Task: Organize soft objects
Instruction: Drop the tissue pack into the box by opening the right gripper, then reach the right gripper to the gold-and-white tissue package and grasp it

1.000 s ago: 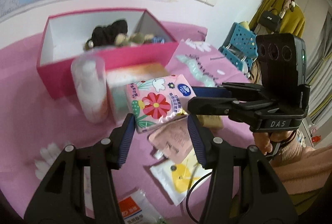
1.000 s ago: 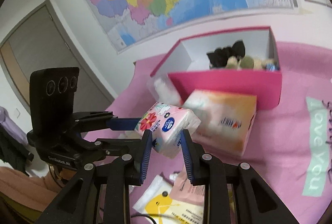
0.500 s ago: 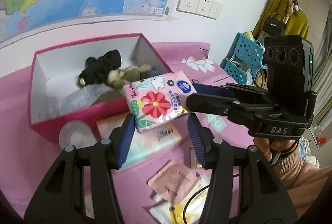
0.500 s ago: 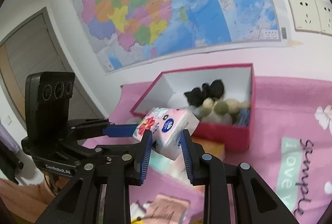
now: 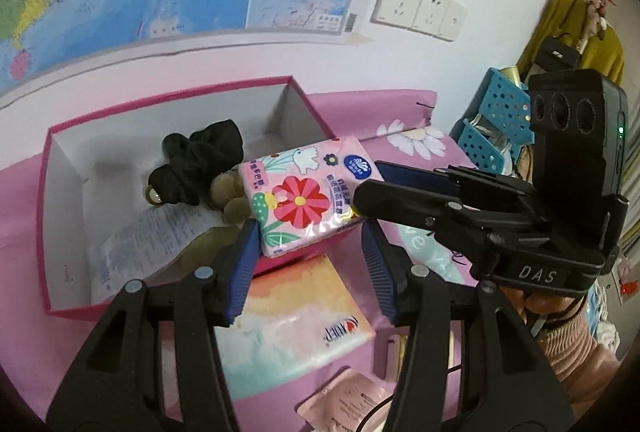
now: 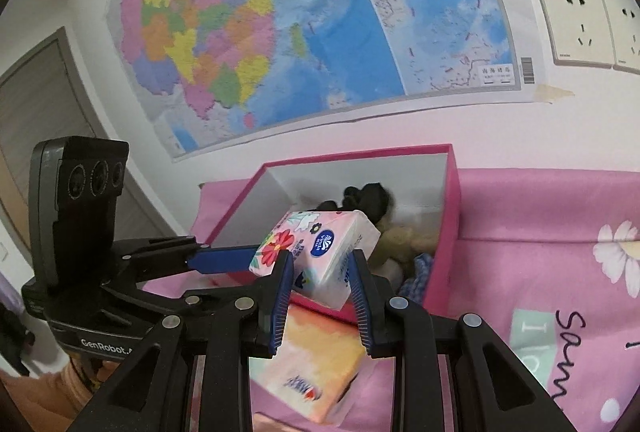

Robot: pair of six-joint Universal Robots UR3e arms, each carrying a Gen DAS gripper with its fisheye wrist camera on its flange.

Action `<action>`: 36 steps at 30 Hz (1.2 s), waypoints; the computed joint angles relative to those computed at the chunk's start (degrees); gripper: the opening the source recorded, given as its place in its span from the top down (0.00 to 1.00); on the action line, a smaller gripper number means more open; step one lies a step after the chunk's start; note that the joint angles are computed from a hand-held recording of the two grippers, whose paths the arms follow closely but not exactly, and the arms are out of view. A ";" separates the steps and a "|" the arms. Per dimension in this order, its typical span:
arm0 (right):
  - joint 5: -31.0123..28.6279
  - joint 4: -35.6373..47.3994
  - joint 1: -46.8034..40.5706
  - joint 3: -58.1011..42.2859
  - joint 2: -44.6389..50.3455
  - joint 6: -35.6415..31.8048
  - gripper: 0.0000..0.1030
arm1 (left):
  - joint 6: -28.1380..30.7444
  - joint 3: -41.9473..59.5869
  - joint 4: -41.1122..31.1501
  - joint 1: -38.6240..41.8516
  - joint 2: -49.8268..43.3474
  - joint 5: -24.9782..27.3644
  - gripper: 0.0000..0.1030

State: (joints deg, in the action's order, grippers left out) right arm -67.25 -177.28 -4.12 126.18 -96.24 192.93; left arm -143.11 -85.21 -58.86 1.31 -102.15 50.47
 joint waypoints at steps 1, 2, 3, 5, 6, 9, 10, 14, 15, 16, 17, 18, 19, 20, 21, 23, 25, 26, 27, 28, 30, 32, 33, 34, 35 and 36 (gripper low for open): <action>0.14 0.01 -0.33 -0.40 0.87 -0.11 0.72 | -0.83 1.00 0.51 -0.73 -1.14 0.93 0.48; 0.08 0.06 -0.53 -0.79 1.66 -0.19 0.72 | -1.66 2.00 0.91 -1.38 -2.26 1.70 0.48; 0.09 0.15 -0.75 -1.05 2.17 -0.23 0.72 | -1.94 2.66 0.89 -1.73 -2.93 2.10 0.48; 0.09 0.03 -1.16 -1.56 3.43 -0.31 0.72 | -3.11 4.50 0.92 -2.66 -4.79 3.24 0.48; -0.39 0.05 -1.21 -1.98 4.17 -0.16 0.72 | -3.90 5.39 1.31 -3.16 -5.89 3.85 0.48; -1.59 -0.33 -1.14 -3.00 6.09 0.33 0.72 | -5.96 7.00 2.10 -4.07 -7.69 5.35 0.48; -2.19 -0.51 -1.00 -3.32 6.66 0.75 0.72 | -6.80 6.84 3.56 -4.48 -7.97 6.37 0.48; -3.92 -1.52 -0.02 -2.99 6.50 0.80 0.72 | -7.13 5.72 4.25 -4.26 -7.47 6.69 0.48; -3.45 -1.66 -0.21 -2.56 6.04 0.69 0.72 | -7.15 5.73 4.20 -4.22 -7.54 6.72 0.48; -3.17 -1.69 -0.32 -2.11 5.46 0.65 0.72 | -6.85 4.84 4.40 -3.92 -6.96 6.63 0.48; -3.21 -1.63 -0.26 -1.85 4.93 0.57 0.72 | -6.63 4.54 4.29 -3.71 -6.72 6.46 0.48; -3.36 -1.55 -0.17 -1.32 4.08 0.42 0.72 | -6.37 3.71 4.12 -3.28 -6.11 6.05 0.48; -3.34 -1.59 -0.21 -0.73 3.26 0.47 0.72 | -6.07 3.10 4.06 -2.95 -5.63 5.70 0.48; -3.14 -1.70 -0.29 -0.17 2.59 0.53 0.72 | -5.46 2.05 4.04 -2.54 -4.80 5.13 0.48; -2.61 -1.61 -0.57 0.83 1.24 0.42 0.72 | -5.22 1.52 4.11 -2.37 -4.39 4.89 0.48; -2.05 -1.61 -0.79 2.55 -1.20 0.46 0.72 | -4.08 -1.18 4.73 -1.41 -2.19 3.86 0.48; -1.74 -1.35 -0.69 3.93 -3.55 0.49 0.72 | -3.17 -3.13 4.68 -0.53 -0.39 2.71 0.48; -1.30 -1.13 -0.84 5.03 -5.31 0.49 0.72 | -2.33 -4.42 4.70 0.13 0.70 1.88 0.48; -0.54 -0.72 -1.16 6.49 -7.56 0.44 0.70 | -0.55 -6.58 3.85 1.28 2.90 0.31 0.48; 0.04 -0.31 -1.42 7.59 -9.29 0.53 0.66 | 0.39 -7.80 3.38 1.83 4.14 -0.45 0.48; 2.34 1.75 -2.61 10.47 -14.02 0.69 0.64 | 3.88 -12.34 2.68 3.58 8.57 -2.59 0.48; 4.85 5.36 -3.90 13.66 -19.84 0.18 0.63 | 5.99 -14.13 1.07 3.91 10.60 -3.63 0.48; 5.23 7.18 -4.12 14.75 -22.30 -0.07 0.62 | 9.10 -16.12 -1.08 4.61 12.84 -4.76 0.48; 5.16 8.87 -4.08 15.51 -24.37 -0.29 0.62 | 10.79 -17.19 -2.27 4.76 14.03 -5.09 0.48; 5.14 10.97 -4.07 16.72 -27.26 -0.54 0.61 | 12.44 -18.43 -3.27 4.96 15.32 -5.26 0.48; 5.42 13.14 -4.30 17.99 -30.21 -0.68 0.61 | 14.95 -20.47 -4.53 5.08 17.22 -5.41 0.48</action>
